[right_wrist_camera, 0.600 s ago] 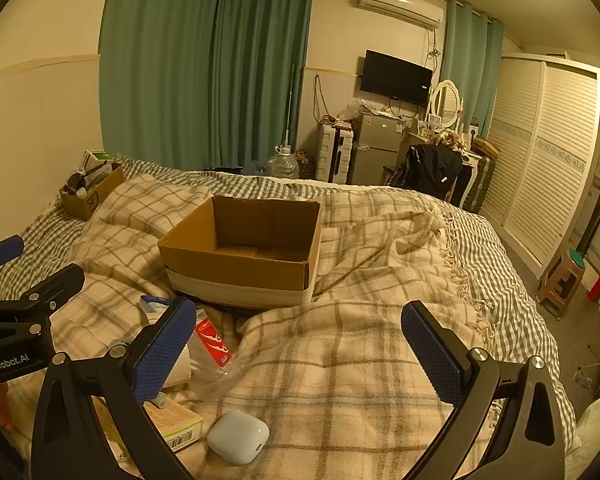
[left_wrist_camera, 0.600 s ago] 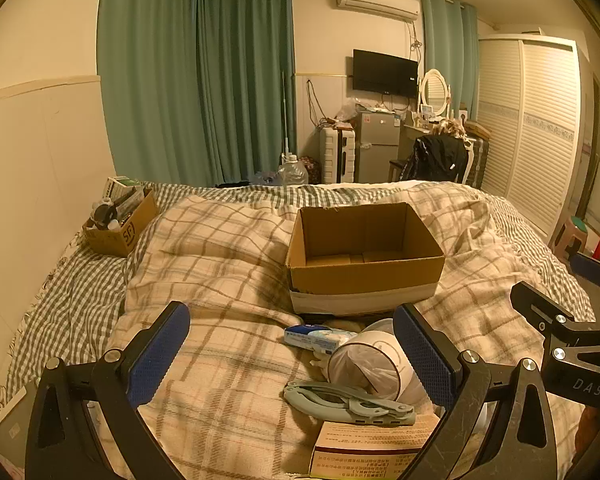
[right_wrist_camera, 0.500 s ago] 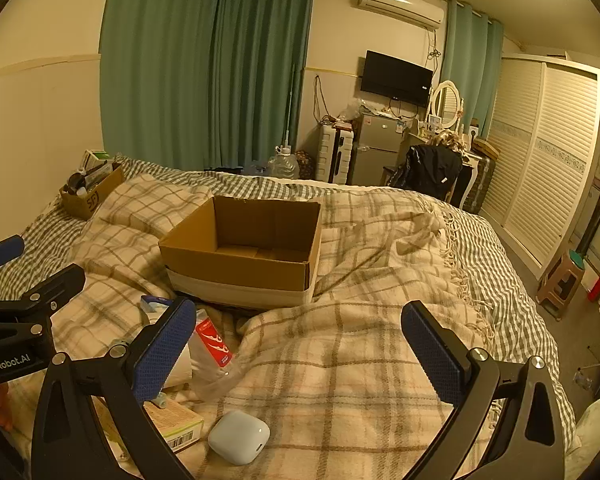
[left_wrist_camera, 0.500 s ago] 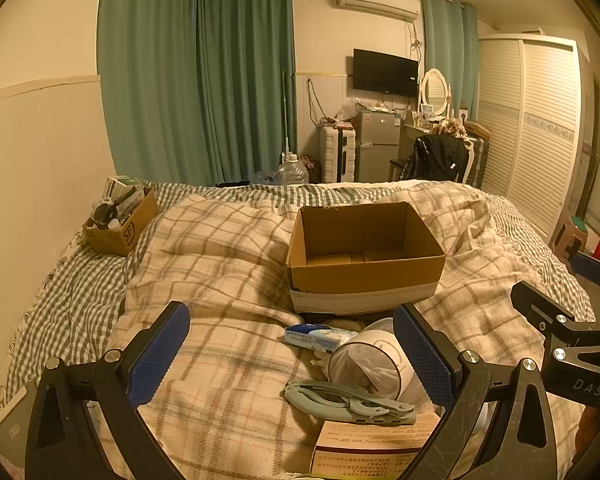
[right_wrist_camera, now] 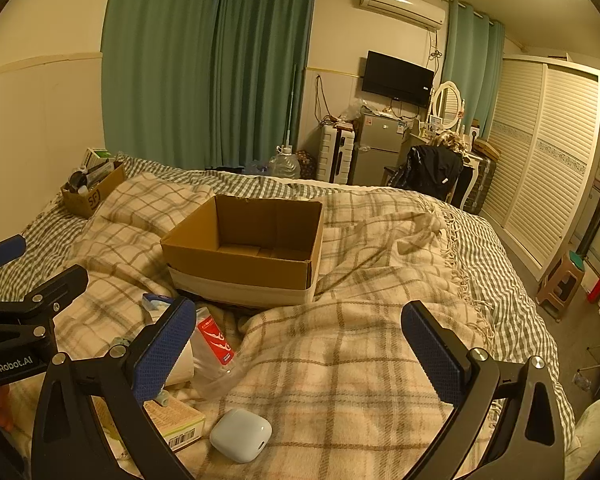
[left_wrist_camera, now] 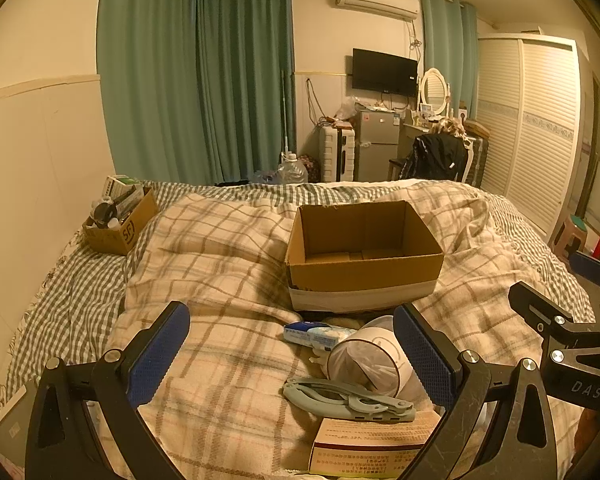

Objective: Organize objects
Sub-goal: 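Reach both tools toward the items in front of the box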

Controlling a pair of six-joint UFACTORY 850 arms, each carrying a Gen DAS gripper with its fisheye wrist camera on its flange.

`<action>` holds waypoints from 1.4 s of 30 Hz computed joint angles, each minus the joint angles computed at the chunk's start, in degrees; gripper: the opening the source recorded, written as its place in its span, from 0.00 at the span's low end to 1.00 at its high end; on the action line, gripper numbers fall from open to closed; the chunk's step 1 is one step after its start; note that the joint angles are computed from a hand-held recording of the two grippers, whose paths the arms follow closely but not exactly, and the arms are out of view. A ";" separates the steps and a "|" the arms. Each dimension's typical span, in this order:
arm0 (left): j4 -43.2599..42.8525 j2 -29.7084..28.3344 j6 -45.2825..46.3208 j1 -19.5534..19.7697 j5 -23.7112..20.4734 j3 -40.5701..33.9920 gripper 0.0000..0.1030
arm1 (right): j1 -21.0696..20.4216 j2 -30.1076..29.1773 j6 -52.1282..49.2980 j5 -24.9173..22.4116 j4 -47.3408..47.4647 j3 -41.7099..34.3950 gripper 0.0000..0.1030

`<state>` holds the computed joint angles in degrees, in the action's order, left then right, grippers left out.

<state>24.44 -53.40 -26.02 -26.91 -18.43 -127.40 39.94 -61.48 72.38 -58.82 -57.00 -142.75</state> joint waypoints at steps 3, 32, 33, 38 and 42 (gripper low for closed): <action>-0.04 -0.01 0.03 0.00 0.02 -0.02 1.00 | 0.04 -0.17 -0.18 -0.28 0.00 -0.30 1.00; 8.48 8.76 -5.84 0.00 6.13 12.82 1.00 | 2.88 3.82 1.03 -2.14 -4.56 4.29 1.00; 8.30 8.97 -5.39 -0.02 5.95 13.27 1.00 | 2.94 4.16 1.03 -2.26 -4.53 4.84 1.00; 3.72 10.13 -0.81 0.32 5.12 15.96 1.00 | 3.17 6.06 0.90 -1.85 -3.40 8.65 1.00; 3.35 12.06 0.36 0.57 5.40 20.18 1.00 | 3.20 7.94 0.78 -0.48 -1.65 12.99 1.00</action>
